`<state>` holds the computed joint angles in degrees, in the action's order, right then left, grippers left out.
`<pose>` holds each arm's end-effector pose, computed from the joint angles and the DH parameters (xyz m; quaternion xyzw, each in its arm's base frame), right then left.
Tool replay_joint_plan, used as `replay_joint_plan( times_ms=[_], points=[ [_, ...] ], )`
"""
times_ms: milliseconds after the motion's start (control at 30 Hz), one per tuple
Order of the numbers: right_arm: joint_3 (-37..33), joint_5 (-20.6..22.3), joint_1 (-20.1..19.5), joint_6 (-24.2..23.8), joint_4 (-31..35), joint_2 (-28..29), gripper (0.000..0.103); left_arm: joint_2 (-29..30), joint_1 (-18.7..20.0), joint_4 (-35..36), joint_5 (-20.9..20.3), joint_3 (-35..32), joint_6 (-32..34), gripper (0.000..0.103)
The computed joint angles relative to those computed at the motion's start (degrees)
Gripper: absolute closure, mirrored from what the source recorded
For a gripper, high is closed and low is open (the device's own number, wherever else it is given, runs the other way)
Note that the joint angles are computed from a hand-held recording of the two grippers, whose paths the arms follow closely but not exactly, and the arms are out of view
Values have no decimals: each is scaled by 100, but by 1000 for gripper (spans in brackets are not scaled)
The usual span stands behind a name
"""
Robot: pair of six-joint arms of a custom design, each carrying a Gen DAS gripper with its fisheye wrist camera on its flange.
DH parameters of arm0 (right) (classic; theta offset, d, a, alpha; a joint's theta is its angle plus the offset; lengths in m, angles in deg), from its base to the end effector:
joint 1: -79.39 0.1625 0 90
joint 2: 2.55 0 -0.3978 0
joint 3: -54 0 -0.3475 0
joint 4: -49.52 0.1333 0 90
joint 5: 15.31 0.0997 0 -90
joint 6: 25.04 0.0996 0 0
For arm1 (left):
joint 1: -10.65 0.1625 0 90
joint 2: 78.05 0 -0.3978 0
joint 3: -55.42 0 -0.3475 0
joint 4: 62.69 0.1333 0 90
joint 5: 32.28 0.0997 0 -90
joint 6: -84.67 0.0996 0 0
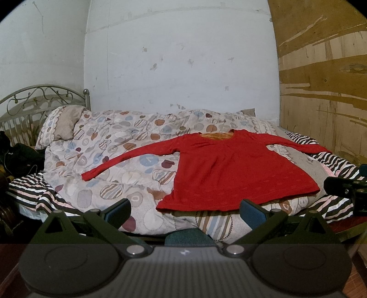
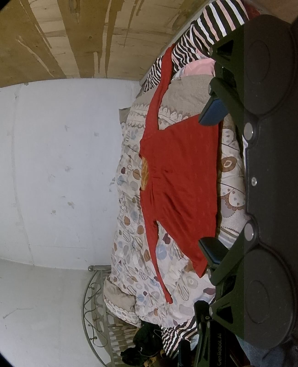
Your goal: Fold small clothes
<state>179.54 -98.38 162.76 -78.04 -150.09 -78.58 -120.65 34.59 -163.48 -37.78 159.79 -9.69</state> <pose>0.0916 -0.4708 0.3214 0.3680 -0.7823 0.4597 0.2031 -0.3741 -0.4204 0.0421 0.1172 0.7186 -0.5439 0.4171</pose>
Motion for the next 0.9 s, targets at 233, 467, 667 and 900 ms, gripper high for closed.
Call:
replay_joint_plan(
  times_ms=[233, 467, 667, 900],
  points=[
    [4, -26, 8, 13, 5, 11, 0, -43, 2, -258, -91, 114, 163, 0],
    [-61, -223, 63, 148, 94, 53, 0, 44, 196, -1518, -374, 132, 1337, 1],
    [-855, -1303, 463, 536, 848, 375, 0, 272, 657, -3209, -695, -317, 3727, 0],
    [-1990, -2391, 808, 810, 1158, 1079, 0, 614, 1142, -4479, -756, -1230, 5463, 0]
  ],
)
